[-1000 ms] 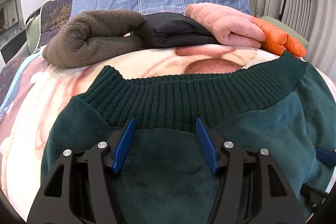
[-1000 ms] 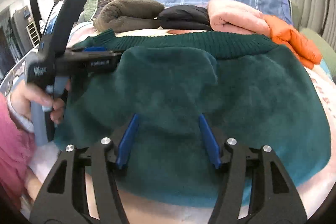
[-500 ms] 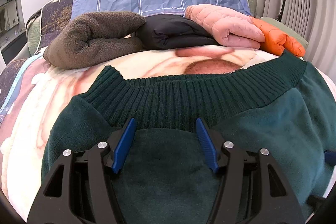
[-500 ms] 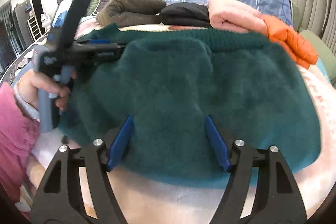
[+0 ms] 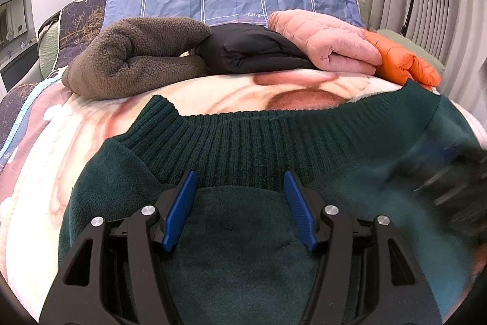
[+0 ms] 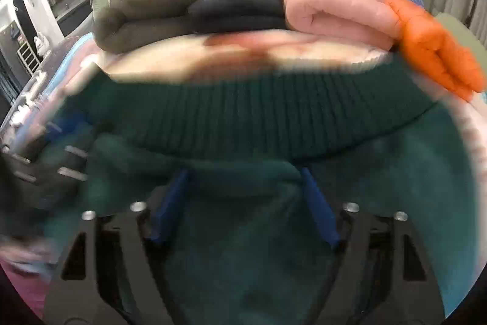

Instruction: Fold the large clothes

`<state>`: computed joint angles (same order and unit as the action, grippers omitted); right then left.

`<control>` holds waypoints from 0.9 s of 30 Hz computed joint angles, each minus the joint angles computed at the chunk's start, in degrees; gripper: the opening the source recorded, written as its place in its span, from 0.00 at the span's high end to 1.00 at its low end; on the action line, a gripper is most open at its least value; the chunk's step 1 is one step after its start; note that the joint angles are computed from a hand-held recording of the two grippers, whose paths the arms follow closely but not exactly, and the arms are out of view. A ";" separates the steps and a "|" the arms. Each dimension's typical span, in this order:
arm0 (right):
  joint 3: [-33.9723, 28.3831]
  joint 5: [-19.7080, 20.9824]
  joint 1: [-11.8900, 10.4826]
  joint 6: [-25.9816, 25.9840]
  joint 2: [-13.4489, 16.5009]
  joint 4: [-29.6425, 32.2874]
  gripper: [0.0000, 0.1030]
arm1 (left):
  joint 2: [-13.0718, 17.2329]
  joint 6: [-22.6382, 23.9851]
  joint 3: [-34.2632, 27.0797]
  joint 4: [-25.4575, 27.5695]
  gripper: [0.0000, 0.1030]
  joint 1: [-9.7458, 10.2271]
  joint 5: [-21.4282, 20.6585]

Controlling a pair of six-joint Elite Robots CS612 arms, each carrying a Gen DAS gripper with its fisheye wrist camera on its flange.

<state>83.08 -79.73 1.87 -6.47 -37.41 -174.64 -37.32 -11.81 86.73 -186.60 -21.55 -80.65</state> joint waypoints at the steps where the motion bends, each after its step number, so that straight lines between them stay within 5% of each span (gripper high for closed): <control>1: 0.87 -0.42 0.02 0.29 -0.71 -0.47 0.25 | 0.04 0.03 -0.03 -0.02 0.40 0.04 -0.18; 16: 3.00 3.28 -1.29 -0.98 -1.89 -3.49 0.26 | 0.09 -0.16 0.11 -1.19 0.40 0.42 -1.59; 18: 6.50 3.54 -2.58 0.24 -3.76 -7.95 0.26 | 0.10 -0.27 0.09 -1.22 0.40 0.45 -1.74; 22: 13.30 -2.99 -5.48 3.00 -7.14 -17.41 0.26 | 0.08 -0.27 0.13 -1.26 0.40 0.45 -1.72; 25: 16.71 -6.66 -8.54 8.26 -8.80 -17.25 0.26 | 0.07 -0.26 0.13 -1.25 0.40 0.45 -1.68; 27: 17.45 -6.29 -10.61 11.96 -8.85 -11.52 0.24 | 0.07 -0.26 0.13 -1.23 0.40 0.46 -1.69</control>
<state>100.52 -86.01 -8.74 5.49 -46.26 -186.16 -37.25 -12.07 86.86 -187.83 -21.09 -82.34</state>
